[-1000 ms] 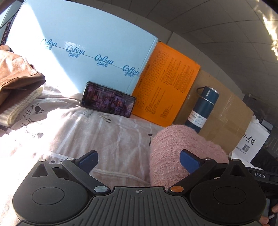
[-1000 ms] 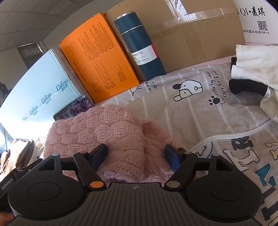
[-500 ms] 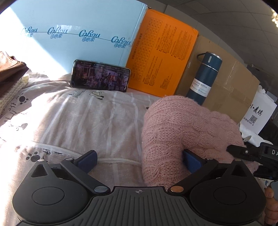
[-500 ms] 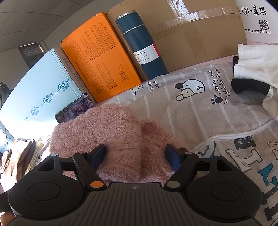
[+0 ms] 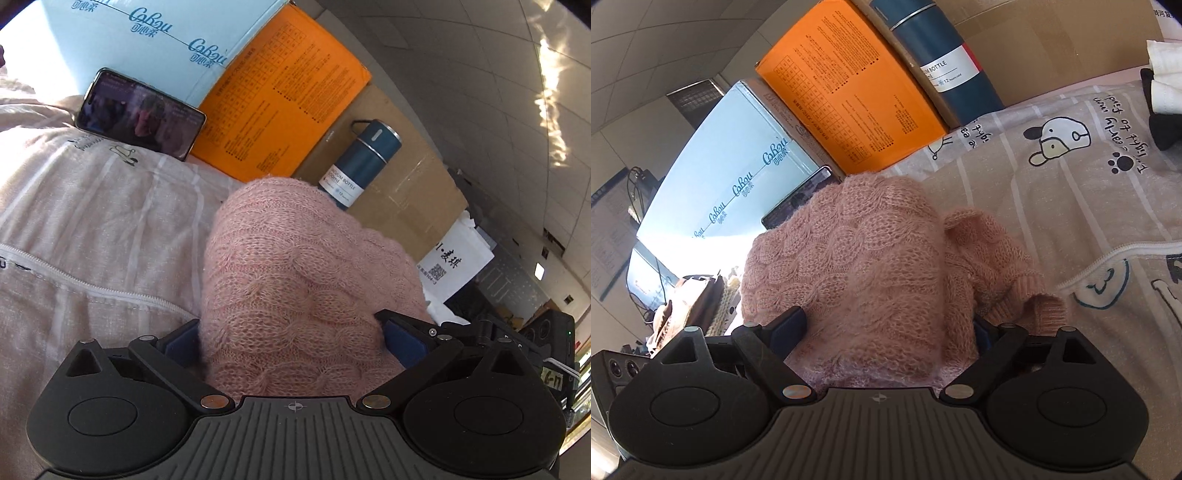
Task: Fold clothes
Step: 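Grasp the rolled pink sweater with both grippers and lift it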
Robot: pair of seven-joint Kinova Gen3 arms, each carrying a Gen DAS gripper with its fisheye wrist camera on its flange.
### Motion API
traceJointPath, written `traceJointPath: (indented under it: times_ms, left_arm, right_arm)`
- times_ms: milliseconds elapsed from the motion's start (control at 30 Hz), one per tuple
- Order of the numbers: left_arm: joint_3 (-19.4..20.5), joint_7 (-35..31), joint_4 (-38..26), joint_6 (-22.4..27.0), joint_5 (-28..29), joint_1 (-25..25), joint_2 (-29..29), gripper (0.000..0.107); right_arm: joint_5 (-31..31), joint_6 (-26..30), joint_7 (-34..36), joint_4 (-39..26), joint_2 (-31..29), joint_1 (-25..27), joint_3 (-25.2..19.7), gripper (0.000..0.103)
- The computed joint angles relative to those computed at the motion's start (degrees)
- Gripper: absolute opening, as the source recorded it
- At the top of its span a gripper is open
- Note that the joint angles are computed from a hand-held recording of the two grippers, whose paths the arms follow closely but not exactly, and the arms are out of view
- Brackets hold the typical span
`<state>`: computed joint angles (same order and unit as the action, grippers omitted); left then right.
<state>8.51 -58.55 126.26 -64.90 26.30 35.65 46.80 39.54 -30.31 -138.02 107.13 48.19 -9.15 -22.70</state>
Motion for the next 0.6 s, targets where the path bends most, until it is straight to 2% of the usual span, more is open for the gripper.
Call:
traceJointPath:
  times_ms: [33, 100, 133, 200, 233, 300, 367, 467, 600]
  left_arm:
    - [-0.23, 0.13, 0.05, -0.40, -0.07, 0.24, 0.11, 0.103]
    - [0.03, 1.78, 0.72, -3.22, -1.53, -0.32, 0.99, 0.103]
    - [0.09, 2.68, 1.06, -4.77, -2.29, -0.58, 1.50, 0.102]
    - [0.23, 3.55, 1.42, -7.27, -2.06, -0.40, 2.29, 0.102]
    - [0.23, 3.26, 1.36, -7.62, -1.71, -0.16, 2.44, 0.100]
    - [0.22, 2.31, 1.29, -8.20, -0.23, 0.64, 2.50, 0.095]
    - [0.34, 1.51, 1.14, -8.59, 1.80, 1.44, 2.52, 0.081]
    - [0.71, 1.29, 1.05, -9.53, 5.39, 2.92, 2.63, 0.069]
    - [0.91, -2.61, 0.34, -10.54, 12.43, 7.81, 1.76, 0.067]
  right_arm:
    - [2.14, -0.55, -1.31, -0.23, 0.80, 1.51, -1.51, 0.088]
    - [4.74, -2.43, -3.45, -0.30, 1.85, 2.92, -2.60, 0.080]
    - [5.56, -3.79, -4.12, -0.23, 2.23, 3.16, -2.48, 0.078]
    - [6.24, -6.42, -4.55, 0.07, 2.54, 2.68, -1.26, 0.066]
    - [5.60, -7.80, -3.79, 0.42, 2.43, 1.89, -0.12, 0.064]
    - [3.45, -10.59, -1.34, 1.14, 2.26, 0.02, 2.33, 0.055]
    - [2.37, -12.99, 0.12, 1.53, 2.54, -0.81, 3.70, 0.048]
    - [1.88, -17.61, 1.71, 2.55, 3.23, -0.91, 4.84, 0.040]
    - [1.27, -25.02, 4.76, 5.81, 3.47, -1.08, 6.23, 0.036]
